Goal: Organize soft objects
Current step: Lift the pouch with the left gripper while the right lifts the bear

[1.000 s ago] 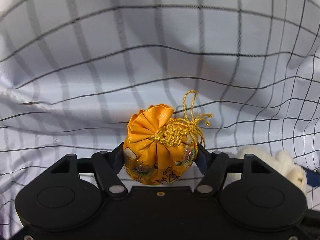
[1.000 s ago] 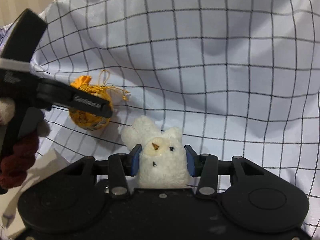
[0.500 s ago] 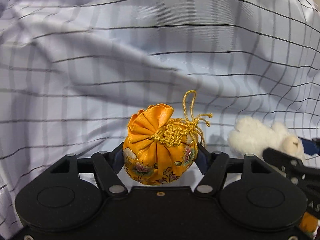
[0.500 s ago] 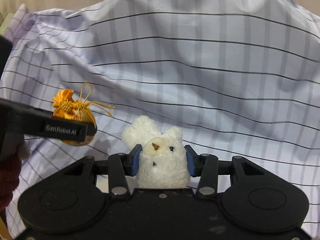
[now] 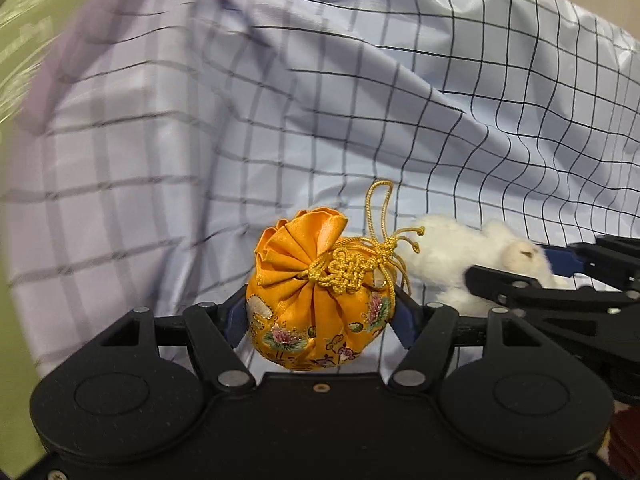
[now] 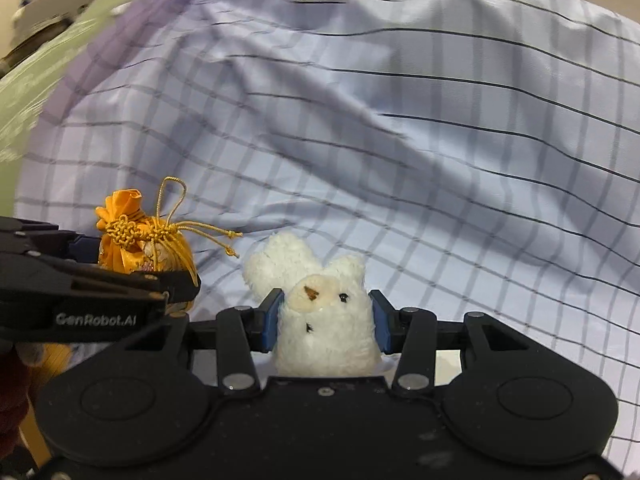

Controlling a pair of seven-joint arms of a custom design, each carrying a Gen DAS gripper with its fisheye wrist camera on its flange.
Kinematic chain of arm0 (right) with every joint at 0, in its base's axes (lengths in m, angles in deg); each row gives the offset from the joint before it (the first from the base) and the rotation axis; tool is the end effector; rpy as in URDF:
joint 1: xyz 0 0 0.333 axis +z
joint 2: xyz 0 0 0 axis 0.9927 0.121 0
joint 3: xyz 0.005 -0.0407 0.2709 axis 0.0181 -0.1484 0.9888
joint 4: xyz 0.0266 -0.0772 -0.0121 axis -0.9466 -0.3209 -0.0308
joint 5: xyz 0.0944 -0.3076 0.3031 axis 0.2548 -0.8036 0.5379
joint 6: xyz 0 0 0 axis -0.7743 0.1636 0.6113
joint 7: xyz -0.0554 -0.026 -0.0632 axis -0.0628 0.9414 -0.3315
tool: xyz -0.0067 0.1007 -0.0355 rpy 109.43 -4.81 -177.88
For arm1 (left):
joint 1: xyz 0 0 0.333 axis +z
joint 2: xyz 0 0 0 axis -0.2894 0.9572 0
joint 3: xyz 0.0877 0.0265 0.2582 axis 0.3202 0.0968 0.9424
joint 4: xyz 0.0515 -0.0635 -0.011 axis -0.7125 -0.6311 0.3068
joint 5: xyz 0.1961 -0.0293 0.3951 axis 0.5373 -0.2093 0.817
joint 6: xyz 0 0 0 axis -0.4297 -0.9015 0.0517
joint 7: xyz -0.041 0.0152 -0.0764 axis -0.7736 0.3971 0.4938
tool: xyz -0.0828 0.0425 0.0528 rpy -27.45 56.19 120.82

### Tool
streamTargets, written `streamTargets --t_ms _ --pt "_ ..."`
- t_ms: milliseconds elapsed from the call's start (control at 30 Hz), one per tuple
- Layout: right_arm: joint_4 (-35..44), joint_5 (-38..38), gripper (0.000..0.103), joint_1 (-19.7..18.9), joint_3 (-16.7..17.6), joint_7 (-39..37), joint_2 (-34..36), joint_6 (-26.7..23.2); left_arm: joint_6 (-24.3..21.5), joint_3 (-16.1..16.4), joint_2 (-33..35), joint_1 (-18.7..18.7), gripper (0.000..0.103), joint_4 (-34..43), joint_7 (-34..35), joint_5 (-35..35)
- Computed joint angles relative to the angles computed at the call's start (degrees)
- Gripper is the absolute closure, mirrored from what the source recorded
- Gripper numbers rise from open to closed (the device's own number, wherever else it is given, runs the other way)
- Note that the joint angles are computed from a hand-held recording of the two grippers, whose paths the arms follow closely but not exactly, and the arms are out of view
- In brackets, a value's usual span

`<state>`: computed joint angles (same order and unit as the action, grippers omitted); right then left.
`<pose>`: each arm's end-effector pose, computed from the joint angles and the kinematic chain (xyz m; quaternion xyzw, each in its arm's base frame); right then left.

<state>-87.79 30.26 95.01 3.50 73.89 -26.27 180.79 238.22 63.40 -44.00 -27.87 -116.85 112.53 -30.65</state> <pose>0.4819 0.2714 0.4531 -0.6832 0.6225 -0.2098 0.3190 0.5095 -0.1276 0.4768 -0.5837 0.7422 -0.2632 0.1982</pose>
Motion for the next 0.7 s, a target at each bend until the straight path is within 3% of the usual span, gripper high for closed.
streamTargets --t_ms 333,533,700 --pt "-8.06 7.7 0.058 7.61 0.77 -6.08 -10.19 -0.08 -2.41 1.16 -21.46 2.38 0.039 -16.59 -3.98 4.48" --pt "-17.61 13.62 0.058 12.27 2.39 -7.5 -23.47 -3.8 -7.9 2.52 -34.24 0.86 0.038 -23.74 -3.52 5.26" --pt "-25.9 16.65 0.058 17.9 4.9 -6.63 -37.32 -10.76 -13.74 3.2 -43.03 -2.03 0.038 -27.88 -2.92 3.86"
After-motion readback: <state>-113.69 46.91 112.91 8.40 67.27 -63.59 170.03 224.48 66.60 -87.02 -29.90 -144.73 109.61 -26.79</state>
